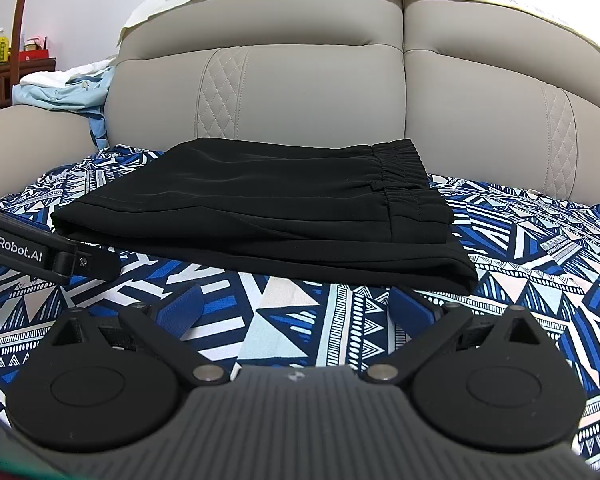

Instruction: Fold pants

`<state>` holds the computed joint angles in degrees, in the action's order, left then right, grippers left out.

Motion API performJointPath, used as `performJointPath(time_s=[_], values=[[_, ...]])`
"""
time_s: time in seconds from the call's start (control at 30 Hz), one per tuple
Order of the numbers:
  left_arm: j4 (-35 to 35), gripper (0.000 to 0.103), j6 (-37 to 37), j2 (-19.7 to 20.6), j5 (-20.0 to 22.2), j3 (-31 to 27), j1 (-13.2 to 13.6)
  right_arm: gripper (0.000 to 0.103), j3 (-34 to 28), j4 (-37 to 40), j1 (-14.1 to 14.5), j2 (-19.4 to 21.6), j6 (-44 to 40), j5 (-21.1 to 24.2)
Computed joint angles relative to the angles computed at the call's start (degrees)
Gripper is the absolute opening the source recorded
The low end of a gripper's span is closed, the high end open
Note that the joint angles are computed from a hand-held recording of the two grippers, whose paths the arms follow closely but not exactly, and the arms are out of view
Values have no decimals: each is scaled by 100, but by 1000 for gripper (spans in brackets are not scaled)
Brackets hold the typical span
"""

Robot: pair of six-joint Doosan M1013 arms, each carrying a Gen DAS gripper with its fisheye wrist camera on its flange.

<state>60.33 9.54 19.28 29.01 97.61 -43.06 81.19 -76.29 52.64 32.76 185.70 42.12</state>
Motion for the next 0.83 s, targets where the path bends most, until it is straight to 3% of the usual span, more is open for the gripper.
performJointPath(time_s=[0.83], values=[[1, 103, -15, -10, -16, 4, 10, 103, -1, -5, 0, 2, 1, 4]])
